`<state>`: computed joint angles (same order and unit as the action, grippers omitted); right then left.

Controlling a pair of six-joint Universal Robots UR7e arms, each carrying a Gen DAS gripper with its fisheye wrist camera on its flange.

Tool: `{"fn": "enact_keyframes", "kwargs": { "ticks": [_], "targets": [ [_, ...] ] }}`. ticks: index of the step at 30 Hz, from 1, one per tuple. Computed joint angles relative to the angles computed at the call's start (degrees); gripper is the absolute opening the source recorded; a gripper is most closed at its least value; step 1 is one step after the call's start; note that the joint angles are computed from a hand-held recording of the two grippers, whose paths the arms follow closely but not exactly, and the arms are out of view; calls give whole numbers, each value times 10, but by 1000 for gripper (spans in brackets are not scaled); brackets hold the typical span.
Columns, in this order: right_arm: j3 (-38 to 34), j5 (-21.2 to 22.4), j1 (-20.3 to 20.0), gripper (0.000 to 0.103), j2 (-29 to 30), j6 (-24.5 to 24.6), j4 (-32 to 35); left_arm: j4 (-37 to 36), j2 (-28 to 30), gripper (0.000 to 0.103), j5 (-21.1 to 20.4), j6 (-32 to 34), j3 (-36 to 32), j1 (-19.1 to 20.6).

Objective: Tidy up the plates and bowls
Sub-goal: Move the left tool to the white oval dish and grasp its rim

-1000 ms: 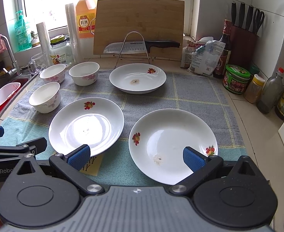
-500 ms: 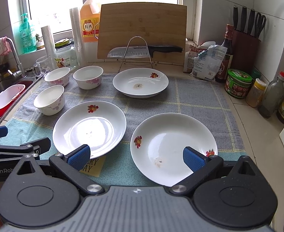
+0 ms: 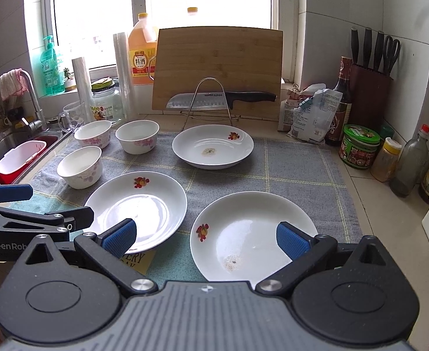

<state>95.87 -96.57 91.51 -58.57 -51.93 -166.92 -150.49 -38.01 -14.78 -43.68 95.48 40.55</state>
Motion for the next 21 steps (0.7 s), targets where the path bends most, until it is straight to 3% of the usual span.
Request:
{"fn": "enact_keyframes", "kwargs": {
  "ticks": [10,17,21],
  "targets": [
    [7,50,-35,103,-9,-42,-27,-131,23,102,-47,119,-16,23],
    [6,28,-56,103,-4,-60,-27,-182,44,102,-49,189,-33,33],
    [5,12,-66,103,4,-68,-24,-214,44,102,-90,214,-35,46]
  ]
}}
